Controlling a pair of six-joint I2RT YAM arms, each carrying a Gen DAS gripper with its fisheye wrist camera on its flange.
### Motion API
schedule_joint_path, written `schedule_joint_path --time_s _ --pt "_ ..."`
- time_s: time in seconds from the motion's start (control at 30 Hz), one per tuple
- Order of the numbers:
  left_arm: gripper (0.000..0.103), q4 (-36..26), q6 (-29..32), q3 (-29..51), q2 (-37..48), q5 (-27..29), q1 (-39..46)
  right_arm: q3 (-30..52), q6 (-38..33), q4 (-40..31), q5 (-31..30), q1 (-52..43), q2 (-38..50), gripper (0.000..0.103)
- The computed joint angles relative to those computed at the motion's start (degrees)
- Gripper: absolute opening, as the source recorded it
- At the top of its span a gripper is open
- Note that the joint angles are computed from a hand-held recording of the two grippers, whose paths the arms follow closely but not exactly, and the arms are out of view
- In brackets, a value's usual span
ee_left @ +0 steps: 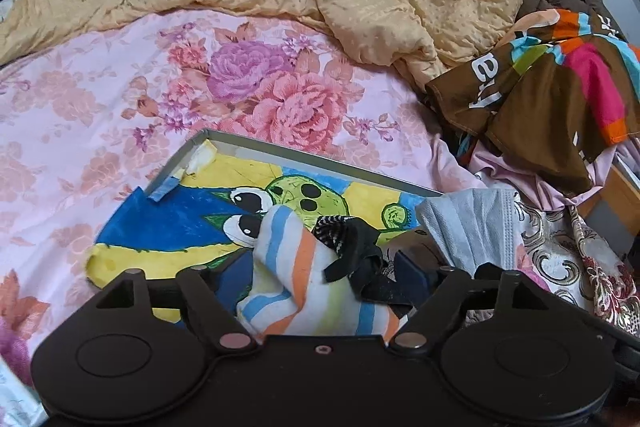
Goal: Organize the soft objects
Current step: 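Lower the sock and mask into the tray and open both grippers, then withdraw both grippers from the tray toward the remaining items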
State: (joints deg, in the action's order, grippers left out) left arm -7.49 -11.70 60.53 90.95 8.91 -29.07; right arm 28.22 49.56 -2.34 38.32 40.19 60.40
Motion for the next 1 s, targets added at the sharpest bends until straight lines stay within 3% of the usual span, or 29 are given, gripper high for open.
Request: schedule_joint_path --time_s 0.33,0.57,0.8,1.0 --pt "0.086 -2.79 0.17 -5.25 -8.87 0.34 1.09 2.72 2.51 -10.04 7.63 6.56 -4.80 0.093" --pt "0.091 -4.29 0.74 -9.91 -16.72 -0.22 1.23 6.86 10.51 -23.24 18.98 16.53 -6.21 0.099" --pt "0.095 -4.76 1.69 -15.45 -25.60 0.83 2.41 15.58 27.21 -41.57 28.56 27.85 1.72 0.102" --pt "0.096 -7.57 4.35 -20.10 -34.50 2.93 5.00 26.18 53.44 -66.69 32.23 38.21 14.98 0.103"
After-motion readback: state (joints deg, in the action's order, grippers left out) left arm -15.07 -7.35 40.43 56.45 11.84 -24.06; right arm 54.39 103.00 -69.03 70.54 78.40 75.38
